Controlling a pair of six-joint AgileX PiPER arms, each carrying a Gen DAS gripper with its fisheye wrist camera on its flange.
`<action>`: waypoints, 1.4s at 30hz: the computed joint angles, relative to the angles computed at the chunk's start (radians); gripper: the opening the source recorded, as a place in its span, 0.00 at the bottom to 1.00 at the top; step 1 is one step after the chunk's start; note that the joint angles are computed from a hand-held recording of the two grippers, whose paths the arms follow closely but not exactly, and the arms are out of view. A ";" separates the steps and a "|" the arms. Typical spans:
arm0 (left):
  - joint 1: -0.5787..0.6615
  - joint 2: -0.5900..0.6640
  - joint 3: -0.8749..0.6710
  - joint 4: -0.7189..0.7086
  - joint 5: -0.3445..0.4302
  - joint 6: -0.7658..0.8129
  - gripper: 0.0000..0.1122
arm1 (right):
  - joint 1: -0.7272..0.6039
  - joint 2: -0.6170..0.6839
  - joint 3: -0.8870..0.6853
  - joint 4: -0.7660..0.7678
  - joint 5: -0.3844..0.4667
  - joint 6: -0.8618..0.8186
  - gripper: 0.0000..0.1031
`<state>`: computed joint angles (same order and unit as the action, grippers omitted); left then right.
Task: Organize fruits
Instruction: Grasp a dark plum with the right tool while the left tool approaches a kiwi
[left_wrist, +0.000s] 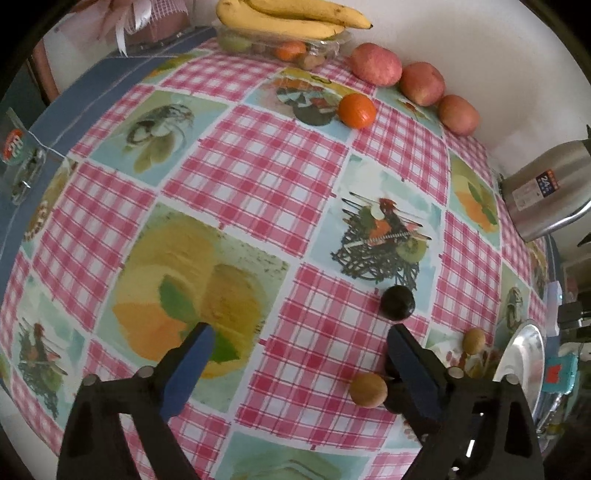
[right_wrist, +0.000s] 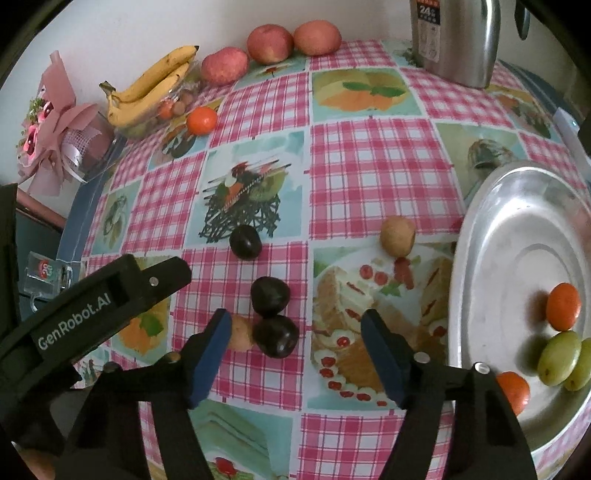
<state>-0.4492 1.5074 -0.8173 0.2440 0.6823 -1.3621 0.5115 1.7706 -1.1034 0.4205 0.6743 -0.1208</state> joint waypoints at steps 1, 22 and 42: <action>0.006 0.003 0.005 -0.022 -0.022 0.019 0.82 | -0.004 0.006 0.000 0.015 0.004 -0.011 0.67; 0.051 -0.009 0.045 -0.142 -0.119 0.111 0.73 | -0.041 0.033 0.028 0.211 0.036 -0.140 0.29; 0.067 -0.008 0.046 -0.195 -0.143 0.166 0.73 | -0.072 -0.005 0.047 0.237 0.044 -0.168 0.26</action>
<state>-0.3825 1.4992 -0.7715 0.0491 0.5390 -1.1958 0.4398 1.7659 -1.0564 0.6576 0.7181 -0.2891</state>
